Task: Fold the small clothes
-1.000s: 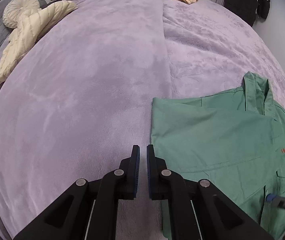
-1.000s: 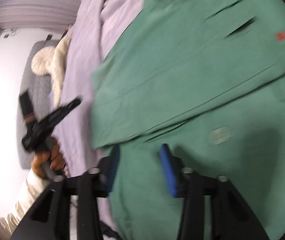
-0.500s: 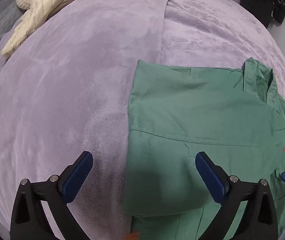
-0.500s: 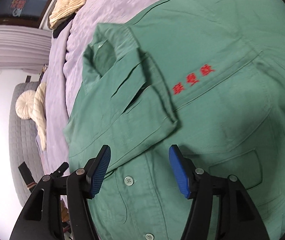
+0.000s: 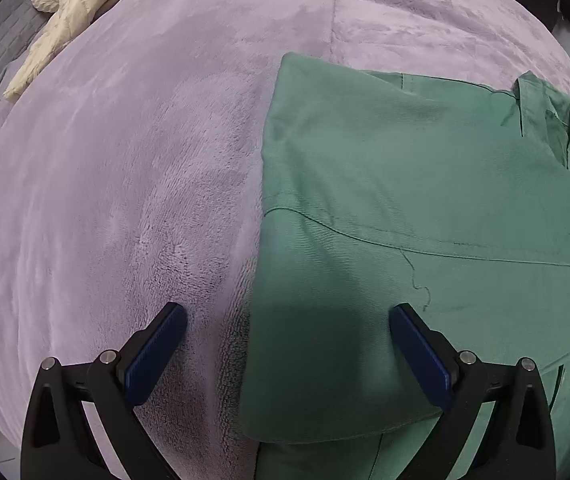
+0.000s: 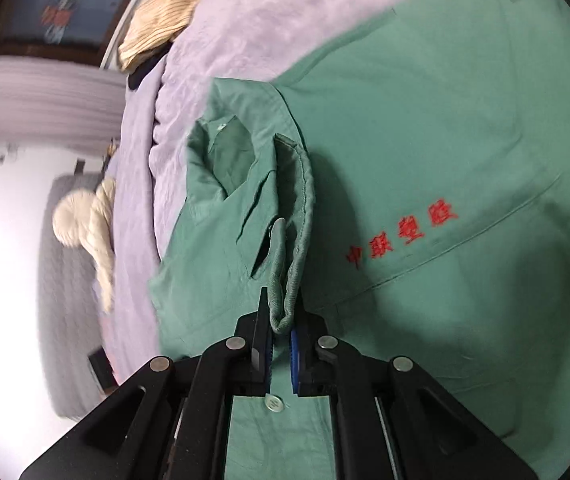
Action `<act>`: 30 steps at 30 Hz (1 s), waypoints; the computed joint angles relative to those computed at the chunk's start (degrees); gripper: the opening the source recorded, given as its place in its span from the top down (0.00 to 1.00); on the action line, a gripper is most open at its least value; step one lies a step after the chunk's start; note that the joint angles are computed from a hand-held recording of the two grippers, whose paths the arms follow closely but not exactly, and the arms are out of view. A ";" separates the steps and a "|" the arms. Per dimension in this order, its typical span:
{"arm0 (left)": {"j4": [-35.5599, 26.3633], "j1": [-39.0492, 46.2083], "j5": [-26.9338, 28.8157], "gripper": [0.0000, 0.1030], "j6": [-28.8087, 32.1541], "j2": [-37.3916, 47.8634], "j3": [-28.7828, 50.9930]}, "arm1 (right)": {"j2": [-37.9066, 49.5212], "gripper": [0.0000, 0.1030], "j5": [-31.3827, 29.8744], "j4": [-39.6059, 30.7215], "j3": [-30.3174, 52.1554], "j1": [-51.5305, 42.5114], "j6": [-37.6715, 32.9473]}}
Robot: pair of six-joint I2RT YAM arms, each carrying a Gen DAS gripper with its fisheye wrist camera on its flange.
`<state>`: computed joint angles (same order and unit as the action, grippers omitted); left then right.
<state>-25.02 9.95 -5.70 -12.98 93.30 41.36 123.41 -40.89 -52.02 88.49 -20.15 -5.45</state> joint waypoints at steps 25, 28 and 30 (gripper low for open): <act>-19.95 -39.99 -3.41 0.00 -24.07 1.65 18.17 | 1.34 0.40 7.58 -21.61 11.37 -19.74 -16.16; -21.44 -42.77 -2.64 0.00 -24.35 5.25 23.57 | 3.86 0.33 7.85 -23.39 15.99 -23.23 -16.10; -21.49 -44.87 -2.19 0.00 -25.12 7.29 26.27 | 6.12 0.32 7.73 -24.44 19.95 -25.41 -15.55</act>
<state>-46.52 -34.92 -7.89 -38.10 100.59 67.63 129.52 -33.15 -76.46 108.45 -45.56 -21.00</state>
